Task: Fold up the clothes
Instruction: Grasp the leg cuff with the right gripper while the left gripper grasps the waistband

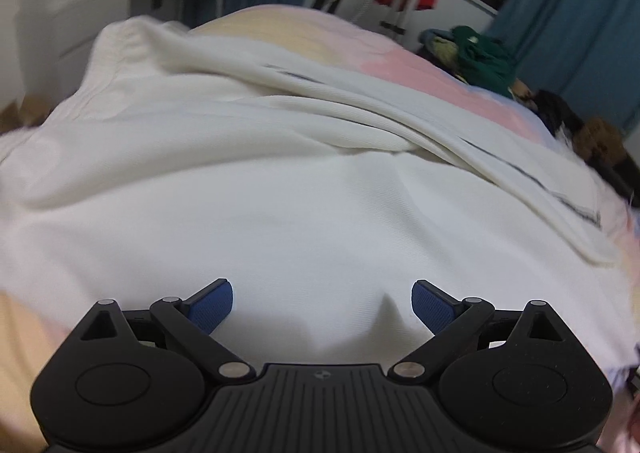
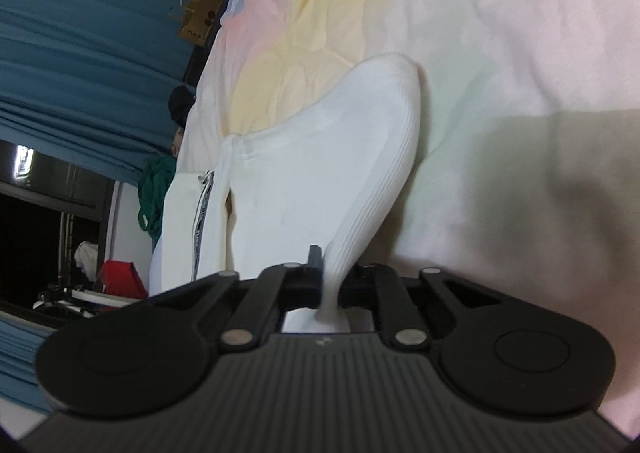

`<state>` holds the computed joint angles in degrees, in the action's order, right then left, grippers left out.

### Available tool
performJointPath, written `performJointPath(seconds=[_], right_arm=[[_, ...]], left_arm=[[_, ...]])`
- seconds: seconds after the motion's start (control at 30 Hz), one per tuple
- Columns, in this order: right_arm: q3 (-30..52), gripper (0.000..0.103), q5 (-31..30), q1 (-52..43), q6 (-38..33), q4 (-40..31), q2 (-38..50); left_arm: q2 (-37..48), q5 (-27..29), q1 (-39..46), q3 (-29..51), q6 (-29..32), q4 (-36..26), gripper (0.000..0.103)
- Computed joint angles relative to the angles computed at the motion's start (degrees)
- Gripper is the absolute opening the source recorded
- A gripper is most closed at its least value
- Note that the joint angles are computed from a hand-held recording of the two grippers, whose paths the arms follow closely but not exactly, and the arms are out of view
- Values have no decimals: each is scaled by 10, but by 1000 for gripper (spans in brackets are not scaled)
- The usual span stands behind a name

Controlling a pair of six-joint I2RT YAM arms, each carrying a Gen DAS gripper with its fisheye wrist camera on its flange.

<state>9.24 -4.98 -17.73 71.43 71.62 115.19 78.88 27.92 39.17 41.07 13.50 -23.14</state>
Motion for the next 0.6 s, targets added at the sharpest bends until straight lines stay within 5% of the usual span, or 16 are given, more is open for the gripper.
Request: performJointPath(seconds=[0.27,0.6], right_arm=[[5,5,94,36,-43,-111,-86],[29,5,122,47,-65,-181,-103]], left_arm=[[68,8,112,153,34,-144,97],[221,8,241,357,70,-328,97]])
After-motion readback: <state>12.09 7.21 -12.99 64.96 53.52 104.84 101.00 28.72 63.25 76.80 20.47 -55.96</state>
